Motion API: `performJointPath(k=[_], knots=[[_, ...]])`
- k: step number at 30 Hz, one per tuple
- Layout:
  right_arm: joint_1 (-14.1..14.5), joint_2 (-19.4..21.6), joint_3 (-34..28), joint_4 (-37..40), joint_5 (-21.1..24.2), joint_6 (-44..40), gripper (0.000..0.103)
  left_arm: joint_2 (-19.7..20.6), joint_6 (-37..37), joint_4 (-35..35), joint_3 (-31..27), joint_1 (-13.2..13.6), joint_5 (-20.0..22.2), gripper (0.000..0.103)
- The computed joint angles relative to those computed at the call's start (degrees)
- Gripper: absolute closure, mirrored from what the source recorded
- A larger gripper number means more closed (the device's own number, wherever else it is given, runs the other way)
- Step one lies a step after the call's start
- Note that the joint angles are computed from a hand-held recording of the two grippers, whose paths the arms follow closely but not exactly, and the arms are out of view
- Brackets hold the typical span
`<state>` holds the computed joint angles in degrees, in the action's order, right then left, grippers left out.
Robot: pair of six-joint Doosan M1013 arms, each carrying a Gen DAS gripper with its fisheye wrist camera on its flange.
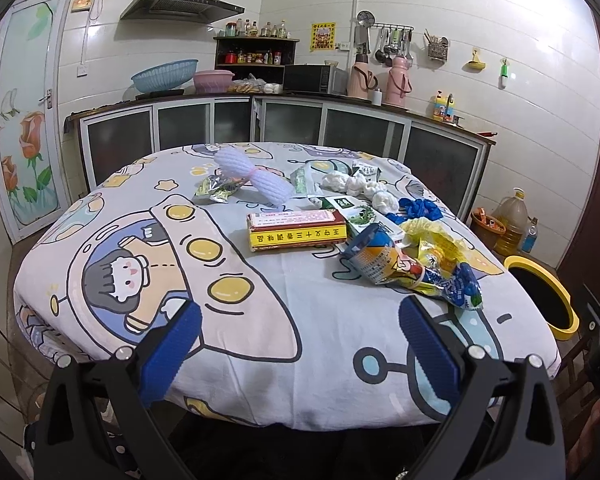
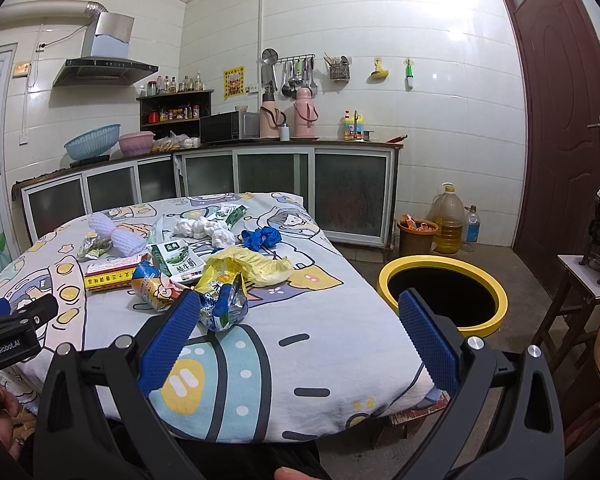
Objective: Collect trash
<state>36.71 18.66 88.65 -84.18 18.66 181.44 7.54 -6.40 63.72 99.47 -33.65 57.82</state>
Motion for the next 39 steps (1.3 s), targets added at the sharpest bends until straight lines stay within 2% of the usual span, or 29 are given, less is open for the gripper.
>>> performJointPath(k=[39], knots=[[-0.1,0.2,-0.1,-0.6,0.2,0.6,0.008,-0.1,0.0,-0.4,0.0,0.2,-0.7,0.008]])
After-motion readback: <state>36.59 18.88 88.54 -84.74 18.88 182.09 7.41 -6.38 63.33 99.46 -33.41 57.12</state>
